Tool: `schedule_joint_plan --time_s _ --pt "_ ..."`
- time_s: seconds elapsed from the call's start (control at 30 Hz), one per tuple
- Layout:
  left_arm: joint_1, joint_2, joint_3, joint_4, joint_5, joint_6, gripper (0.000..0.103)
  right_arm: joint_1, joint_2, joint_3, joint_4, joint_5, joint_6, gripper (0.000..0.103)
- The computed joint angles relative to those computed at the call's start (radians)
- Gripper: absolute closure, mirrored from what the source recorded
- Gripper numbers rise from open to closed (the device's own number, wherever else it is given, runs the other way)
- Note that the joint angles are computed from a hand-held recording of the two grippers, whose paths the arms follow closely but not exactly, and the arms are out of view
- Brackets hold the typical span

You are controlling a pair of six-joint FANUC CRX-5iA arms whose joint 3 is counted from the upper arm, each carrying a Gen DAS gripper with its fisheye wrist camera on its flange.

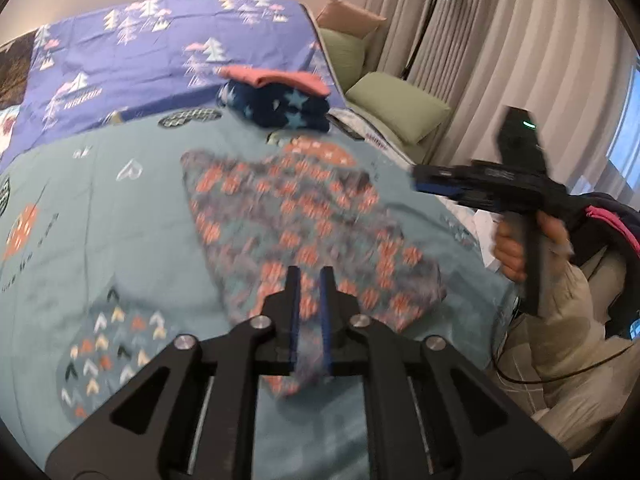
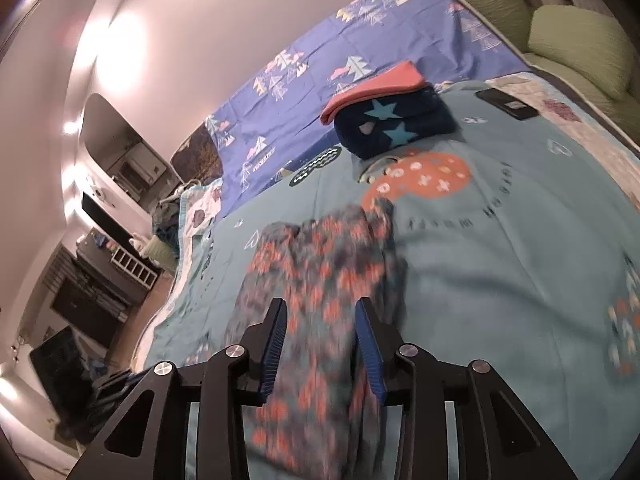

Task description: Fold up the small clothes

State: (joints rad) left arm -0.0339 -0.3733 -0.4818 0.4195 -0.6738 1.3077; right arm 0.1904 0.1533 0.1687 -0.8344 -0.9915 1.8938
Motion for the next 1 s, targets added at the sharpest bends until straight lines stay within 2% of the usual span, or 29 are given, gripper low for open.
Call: schedule_joint_plan --time_s 0.07,0.27,0.33,0.4,0.57,0.63,0.7,0.83,0.93,1.0 --pt "-0.023 0.069 0.057 -0.048 -0.007 0.013 0.081 0.007 0.079 0.095 0.009 -0.048 -0.022 0.065" --pt "-0.047 0.285 0.187 -0.162 -0.079 0.092 0.081 0.018 0.298 0.355 0.020 -0.169 -0.107 0.065" --pt "-0.029 0.291 0.144 -0.100 -0.058 0.045 0.081 0.026 0.333 0.388 0.041 -0.181 -0.131 0.065" --pt "-0.008 0.275 0.083 0.004 -0.011 -0.053 0.081 0.021 0.381 0.437 0.034 -0.216 -0.136 0.065" --pt "0.036 0.266 0.004 0.220 -0.009 -0.196 0.081 0.011 0.510 0.588 -0.002 -0.358 -0.177 0.065" --pt "0.042 0.267 -0.009 0.264 -0.009 -0.221 0.081 0.017 0.548 0.636 0.001 -0.395 -0.200 0.063" --pt "0.038 0.267 -0.008 0.262 -0.006 -0.225 0.081 0.012 0.583 0.680 -0.027 -0.428 -0.221 0.058" --pt "0.031 0.264 0.006 0.214 -0.007 -0.195 0.081 -0.001 0.592 0.701 -0.124 -0.444 -0.202 0.058" --pt "0.033 0.268 0.007 0.223 -0.006 -0.197 0.081 -0.046 0.549 0.658 -0.317 -0.466 -0.056 0.058" --pt "0.032 0.267 0.006 0.220 -0.003 -0.193 0.081 -0.058 0.492 0.603 -0.358 -0.434 0.039 0.057"
